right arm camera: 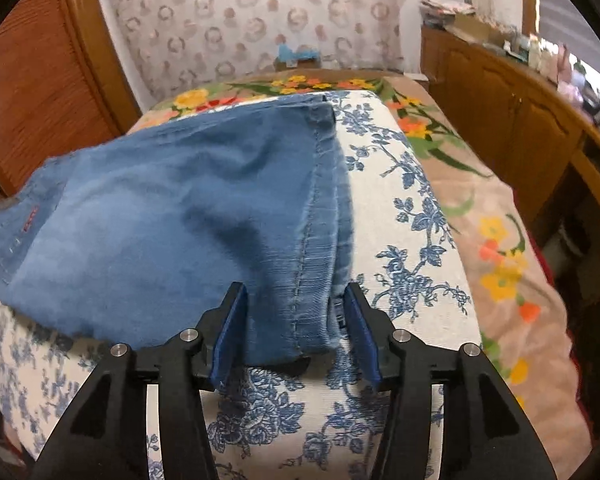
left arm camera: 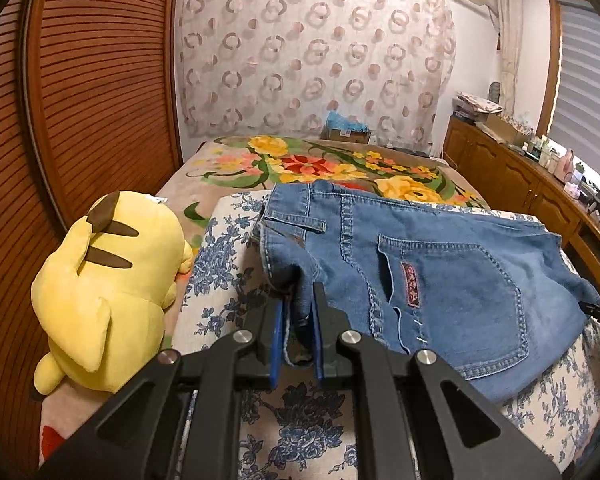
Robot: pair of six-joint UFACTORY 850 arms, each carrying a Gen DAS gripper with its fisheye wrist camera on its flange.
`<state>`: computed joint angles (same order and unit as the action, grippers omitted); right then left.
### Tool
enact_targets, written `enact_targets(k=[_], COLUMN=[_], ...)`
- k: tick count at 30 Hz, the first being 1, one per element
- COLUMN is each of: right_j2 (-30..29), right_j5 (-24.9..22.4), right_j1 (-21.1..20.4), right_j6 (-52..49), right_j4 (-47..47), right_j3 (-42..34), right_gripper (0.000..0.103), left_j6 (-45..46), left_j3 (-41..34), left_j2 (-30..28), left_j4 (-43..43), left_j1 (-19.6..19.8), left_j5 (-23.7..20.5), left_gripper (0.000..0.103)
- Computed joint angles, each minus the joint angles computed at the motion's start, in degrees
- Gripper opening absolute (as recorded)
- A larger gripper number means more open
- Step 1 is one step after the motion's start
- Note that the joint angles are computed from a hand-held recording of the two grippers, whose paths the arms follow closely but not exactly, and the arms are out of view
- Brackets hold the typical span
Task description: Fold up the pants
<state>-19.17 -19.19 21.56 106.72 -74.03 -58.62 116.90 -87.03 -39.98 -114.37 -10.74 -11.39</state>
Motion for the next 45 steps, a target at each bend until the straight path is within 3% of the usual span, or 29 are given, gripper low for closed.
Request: enact_targets(k=[1, 2, 4, 7, 12, 18, 26, 33, 37, 45], right_j2=[-0.34, -0.47, -0.29, -0.55, 3.12, 8.81, 16.54, 19.25, 16.41, 16.06], right_j5=[-0.97, -1.10, 1.62, 1.24, -4.23, -7.27, -9.52, -9.88, -8.98, -7.11], right_j1=[0.66, 1.12, 0.88, 1.92, 4.01, 7.25, 13.16, 16.50, 16.57, 16.51], right_j6=[0.19, 1.54, 5.17, 4.48, 16.00, 13.58, 12.38, 16.60, 17.52, 28.81], right_j4=[0.09, -0.79, -4.43, -4.51, -16.44, -16.79, -14.85, -14.75, -12.99, -19.65], right_j3=[-0.39, -0.38, 0.12, -0.42, 1.56, 3.68, 10.55, 15.06, 15.74, 19.21], right_gripper=[0.046, 0.032, 0.019, 0.013, 0.011, 0.011, 0.011, 0.012, 0.012, 0.014], left_j6=[-0.06, 0.15, 2.53, 6.72, 7.59, 13.25, 11.35, 12.15, 20.50, 17.83], left_j3=[-0.05, -0.05, 0.24, 1.36, 4.35, 15.55, 25.73, 29.58, 30.84, 32.09], left_j2=[-0.11, -0.18, -0.16, 0.58, 3.85, 12.08, 18.50, 19.69, 18.90, 19.27], left_j4=[0.00, -0.29, -2.96, -8.07, -9.94, -16.95, -12.73, -9.10, -15.70, -11.73], left_j1=[0.00, 0.02, 0.12, 0.40, 1.06, 3.48, 6.88, 6.43, 5.06, 6.38], left_j5=[0.11, 0.12, -0.33, -2.29, -6.01, -13.62, -17.17, -13.21, -8.91, -8.41], left_gripper=[0.010, 0.010, 0.010, 0.009, 0.009, 0.009, 0.009, 0.011, 0.012, 0.025])
